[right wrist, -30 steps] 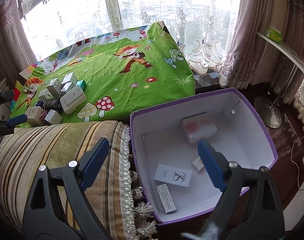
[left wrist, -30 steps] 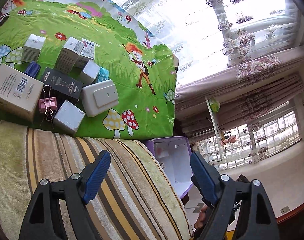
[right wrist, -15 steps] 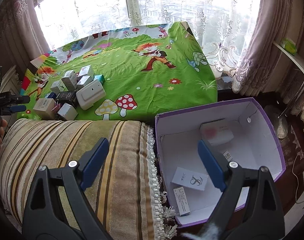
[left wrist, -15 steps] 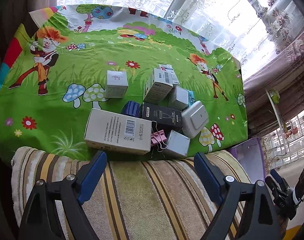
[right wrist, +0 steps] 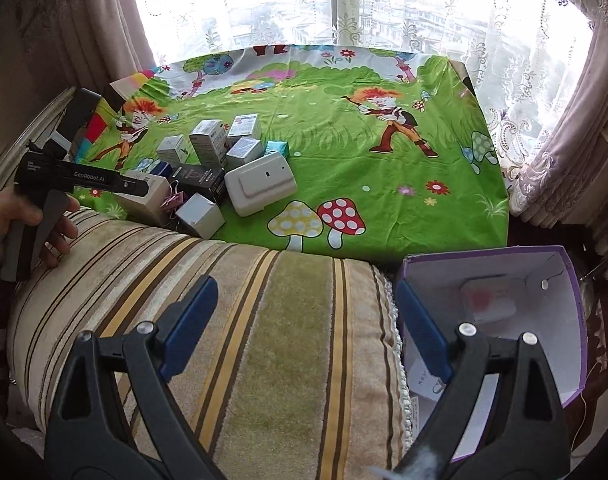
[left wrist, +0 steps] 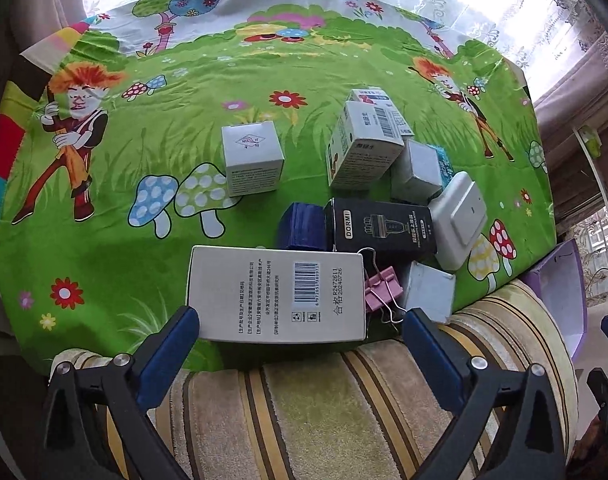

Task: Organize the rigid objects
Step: 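Move both open tools back over the remaining items on the sheet, then grasp the large white barcode box with the left tool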

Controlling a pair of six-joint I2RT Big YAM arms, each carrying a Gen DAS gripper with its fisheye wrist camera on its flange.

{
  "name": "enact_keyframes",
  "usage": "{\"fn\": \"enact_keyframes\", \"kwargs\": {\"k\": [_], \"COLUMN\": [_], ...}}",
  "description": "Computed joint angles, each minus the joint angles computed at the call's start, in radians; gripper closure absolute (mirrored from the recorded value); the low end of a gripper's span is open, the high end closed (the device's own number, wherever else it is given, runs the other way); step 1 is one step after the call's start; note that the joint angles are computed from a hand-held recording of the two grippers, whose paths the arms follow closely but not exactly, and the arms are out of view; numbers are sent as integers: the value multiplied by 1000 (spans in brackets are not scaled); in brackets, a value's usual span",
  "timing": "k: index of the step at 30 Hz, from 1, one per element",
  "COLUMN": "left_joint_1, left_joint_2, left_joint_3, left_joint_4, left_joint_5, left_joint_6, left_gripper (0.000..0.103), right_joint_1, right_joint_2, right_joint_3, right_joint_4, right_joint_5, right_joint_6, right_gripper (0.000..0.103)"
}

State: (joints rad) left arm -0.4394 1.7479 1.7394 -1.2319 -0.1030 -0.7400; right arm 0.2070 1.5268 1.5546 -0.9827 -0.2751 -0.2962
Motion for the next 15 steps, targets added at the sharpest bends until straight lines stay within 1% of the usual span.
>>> {"fn": "enact_keyframes", "kwargs": {"k": [3,7,9,11,15], "left_joint_1": [-1,3,3,4,4], "left_joint_2": [22,31,23,22,43], "left_joint_3": [26,37,29,26,47], "left_joint_4": [-30,-45,-38,-34,-56], "left_joint_5": [-19,-34,-43,-34,-45], "left_joint_6": [13,15,10,15,16], "left_gripper": [0,0,0,0,0], "right_joint_1": [39,83,103,122,155], "right_joint_2": [15,41,53,67,95], "right_joint_3": [19,46,59,73,101], "right_joint_4": [-12,-35,-45,-56,-81], "right_joint_5": [13,23,33,46,64], "right_joint_6": [-23,-48,-63,-75,-96], "right_gripper": [11,11,11,11,11]}}
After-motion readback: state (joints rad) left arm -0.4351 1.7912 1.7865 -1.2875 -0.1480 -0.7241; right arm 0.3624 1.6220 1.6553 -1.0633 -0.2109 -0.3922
